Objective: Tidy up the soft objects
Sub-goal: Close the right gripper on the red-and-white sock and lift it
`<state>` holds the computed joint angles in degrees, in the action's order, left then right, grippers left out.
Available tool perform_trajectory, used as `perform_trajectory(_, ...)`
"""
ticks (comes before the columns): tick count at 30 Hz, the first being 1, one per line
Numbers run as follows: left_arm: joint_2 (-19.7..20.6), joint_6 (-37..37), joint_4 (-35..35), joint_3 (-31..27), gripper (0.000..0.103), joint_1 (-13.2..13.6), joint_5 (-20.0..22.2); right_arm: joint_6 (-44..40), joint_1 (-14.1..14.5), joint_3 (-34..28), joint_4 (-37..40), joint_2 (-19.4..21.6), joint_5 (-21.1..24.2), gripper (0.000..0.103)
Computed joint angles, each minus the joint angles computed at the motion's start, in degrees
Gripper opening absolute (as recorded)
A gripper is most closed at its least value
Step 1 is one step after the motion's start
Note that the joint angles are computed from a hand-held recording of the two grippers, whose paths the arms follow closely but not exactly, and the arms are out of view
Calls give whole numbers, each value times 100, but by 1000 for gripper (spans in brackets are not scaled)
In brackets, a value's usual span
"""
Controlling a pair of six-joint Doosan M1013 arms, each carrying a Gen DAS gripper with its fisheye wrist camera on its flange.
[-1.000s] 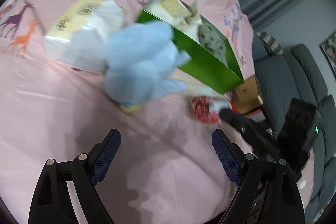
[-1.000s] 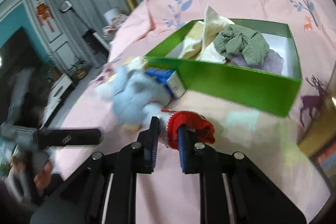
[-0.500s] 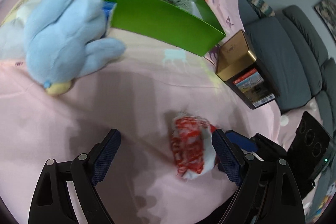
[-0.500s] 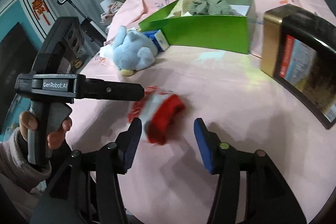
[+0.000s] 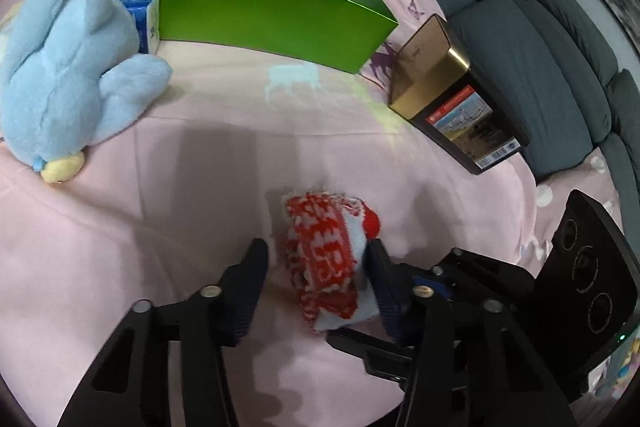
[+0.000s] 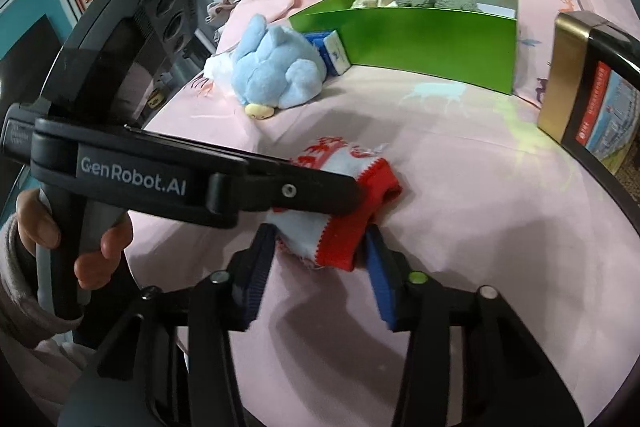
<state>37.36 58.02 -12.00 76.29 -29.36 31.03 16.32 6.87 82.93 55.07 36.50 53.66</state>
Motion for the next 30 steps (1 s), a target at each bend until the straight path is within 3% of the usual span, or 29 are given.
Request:
perform_trajectory(2,14,210,-207,-28,38,-3,9,-97,14,19,-14,-9,-32,35)
perform_trajectory(7,-9,219,-20,-63,37,-55,90,-524,26,157,17,-112,-226,30)
perform_trajectory(11,-98,251,-111,47,37,-81,-103,-1014,-17,286,248,-215,-262,28)
perform_trajectory(24,-496,-1600,1837,326,37,-229,-264,-1410,28,223,914,-277,165,29)
perform_trajectory(30,-594,-2000,2136,441,37,-268,-287,-1613,36,325,1043,-348,235,29)
